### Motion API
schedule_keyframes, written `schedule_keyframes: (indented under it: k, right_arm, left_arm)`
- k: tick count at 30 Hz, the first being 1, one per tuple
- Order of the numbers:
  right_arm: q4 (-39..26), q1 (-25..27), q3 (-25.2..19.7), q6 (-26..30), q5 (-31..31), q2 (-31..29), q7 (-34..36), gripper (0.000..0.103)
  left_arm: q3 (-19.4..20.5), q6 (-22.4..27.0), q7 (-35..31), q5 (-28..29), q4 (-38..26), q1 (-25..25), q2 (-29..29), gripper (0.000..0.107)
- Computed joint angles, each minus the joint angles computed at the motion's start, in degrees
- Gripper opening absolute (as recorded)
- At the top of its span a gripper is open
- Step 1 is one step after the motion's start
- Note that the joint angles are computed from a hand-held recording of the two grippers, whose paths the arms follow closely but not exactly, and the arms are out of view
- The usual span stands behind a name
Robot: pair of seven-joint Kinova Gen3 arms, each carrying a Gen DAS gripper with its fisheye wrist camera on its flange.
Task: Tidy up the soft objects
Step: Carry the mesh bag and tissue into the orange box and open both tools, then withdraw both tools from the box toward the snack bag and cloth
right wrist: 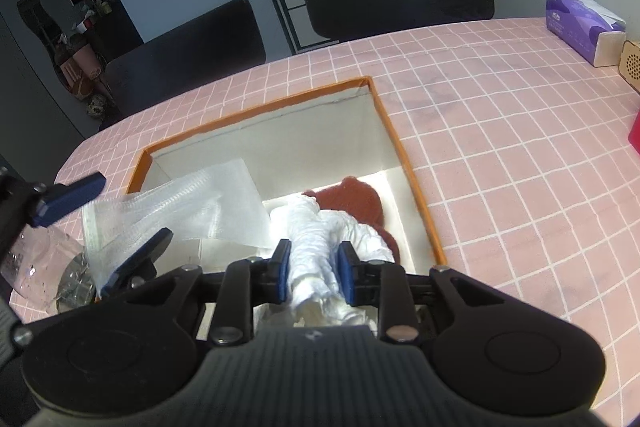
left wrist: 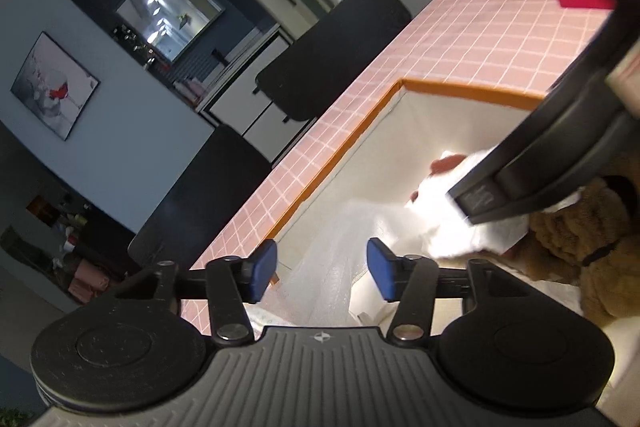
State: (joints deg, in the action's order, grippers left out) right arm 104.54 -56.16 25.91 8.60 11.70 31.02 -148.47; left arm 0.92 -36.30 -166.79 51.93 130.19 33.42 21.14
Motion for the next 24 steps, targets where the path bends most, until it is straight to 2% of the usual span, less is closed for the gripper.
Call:
schedule_keyframes:
  k: [4,6,8,10,12,18,24]
  right_arm:
    - [-1.9,1.3,-2.1,2.8,0.8,0.4,0.3,0.031]
    - [-2.0,2.6,-3.8,3.0,1.3,0.1,0.1,0.041]
    - [-2.3,2.9,-4.4,3.7,1.8,-0.2,-0.6,0.046]
    - [-2.3,1.2,-2.9,4.5,3.2,-0.4,-2.3,0.048]
    - [-1.8,-1.2,-0.6,4.6,5.0,-0.8,-4.8,0.058]
    - [1.0,-8.4,5.5,4.3,10.0,-2.2,-13.2,0.069]
    - [3.0,-15.3,10.2,5.6,15.1,-2.7,-21.8,0.069]
  left_arm:
    - [0.6,2.1,1.9,-4.0,1.8,-1.6,-2.8,0.065]
    - [0.8,2.6,3.0,-5.7,2.8,-2.1,-3.9,0.065]
    - [1.0,2.8,4.2,-7.7,3.5,-2.6,-4.8,0.066]
    - [1.2,2.8,5.4,-9.4,4.5,-3.1,-5.6,0.066]
    - [1.7,2.3,7.4,-11.9,5.7,-3.8,-6.4,0.066]
    - [3.3,0.7,15.3,-21.0,10.1,-7.0,-9.2,0.066]
    - [4.6,0.0,25.9,-33.3,14.4,-12.3,-12.4,0.066]
